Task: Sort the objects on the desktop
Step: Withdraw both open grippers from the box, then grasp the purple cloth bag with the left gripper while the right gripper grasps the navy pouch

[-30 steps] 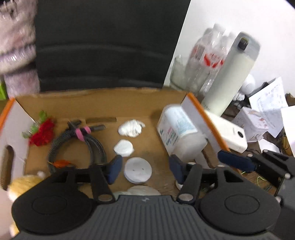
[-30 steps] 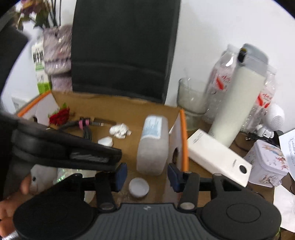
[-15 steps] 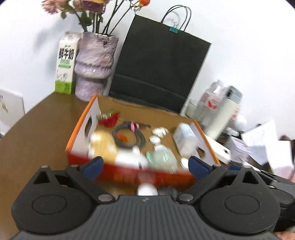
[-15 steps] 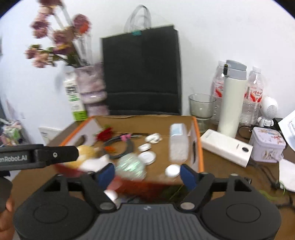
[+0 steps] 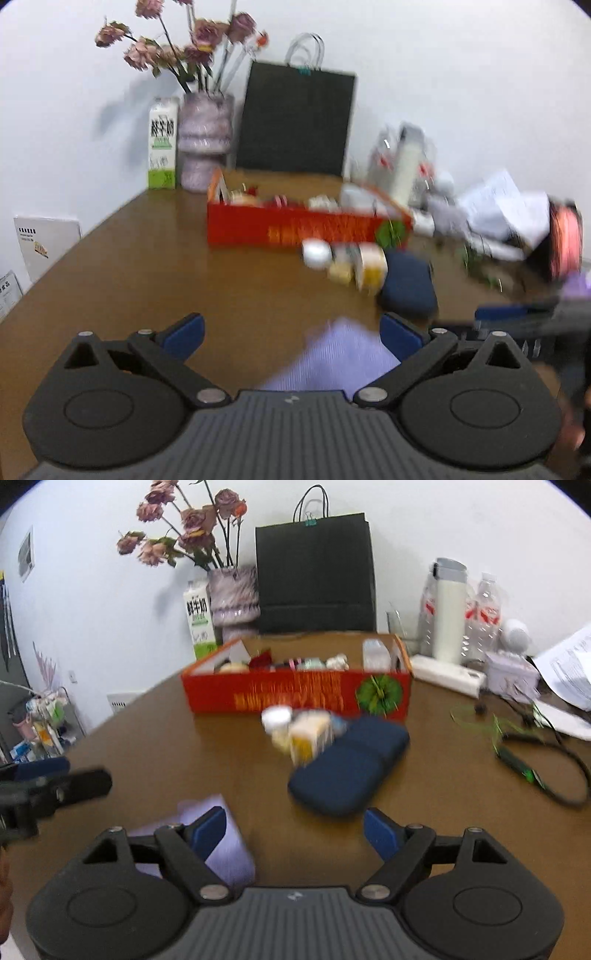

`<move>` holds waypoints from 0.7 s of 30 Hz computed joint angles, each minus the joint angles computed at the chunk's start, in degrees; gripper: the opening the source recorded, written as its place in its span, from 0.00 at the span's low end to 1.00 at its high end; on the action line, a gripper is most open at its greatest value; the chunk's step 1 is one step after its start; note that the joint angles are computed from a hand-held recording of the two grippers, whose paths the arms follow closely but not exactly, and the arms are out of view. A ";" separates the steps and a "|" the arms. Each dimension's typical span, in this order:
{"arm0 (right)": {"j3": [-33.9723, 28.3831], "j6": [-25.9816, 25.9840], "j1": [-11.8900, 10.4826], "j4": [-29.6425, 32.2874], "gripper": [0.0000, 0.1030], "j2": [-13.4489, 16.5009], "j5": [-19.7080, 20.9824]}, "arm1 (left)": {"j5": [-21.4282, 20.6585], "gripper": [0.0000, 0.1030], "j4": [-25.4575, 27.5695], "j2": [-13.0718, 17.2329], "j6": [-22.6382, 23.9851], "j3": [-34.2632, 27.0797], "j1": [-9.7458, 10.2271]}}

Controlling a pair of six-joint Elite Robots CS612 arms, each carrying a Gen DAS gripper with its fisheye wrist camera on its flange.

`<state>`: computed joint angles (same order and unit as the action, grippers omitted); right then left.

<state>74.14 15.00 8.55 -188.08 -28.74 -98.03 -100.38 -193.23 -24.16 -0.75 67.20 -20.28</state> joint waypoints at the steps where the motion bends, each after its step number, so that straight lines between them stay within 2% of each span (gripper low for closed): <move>1: 1.64 1.47 0.26 -0.89 0.79 -0.43 0.08 | -0.66 1.00 -0.19 -0.44 0.62 1.54 0.07; 4: 4.10 1.71 0.67 -3.14 0.79 -0.98 0.11 | -2.95 1.00 -1.67 -0.96 0.61 4.49 0.37; 5: 6.01 0.21 1.29 -5.15 0.79 -1.33 -1.44 | -3.96 1.00 -1.91 -1.00 1.07 4.89 0.48; 9: 7.81 -0.03 1.52 -5.04 0.79 -1.99 -2.37 | -7.92 1.00 -3.78 -0.62 1.90 5.06 0.77; 11: 8.55 0.69 1.49 -5.86 0.79 -2.26 -2.56 | -8.29 1.00 -3.60 -0.47 2.47 4.86 0.66; 14: 8.47 1.75 1.20 -6.50 0.79 -2.27 -2.09 | -7.32 1.00 0.03 -0.11 6.09 3.20 0.15; 17: 6.64 2.46 0.52 -6.04 0.79 -1.79 -1.39 | -3.15 0.99 6.68 0.24 10.83 0.41 -0.80; 21: 1.22 1.35 -0.47 -2.80 0.79 -0.09 -2.62 | -7.32 0.98 12.92 2.00 13.60 -4.29 -0.38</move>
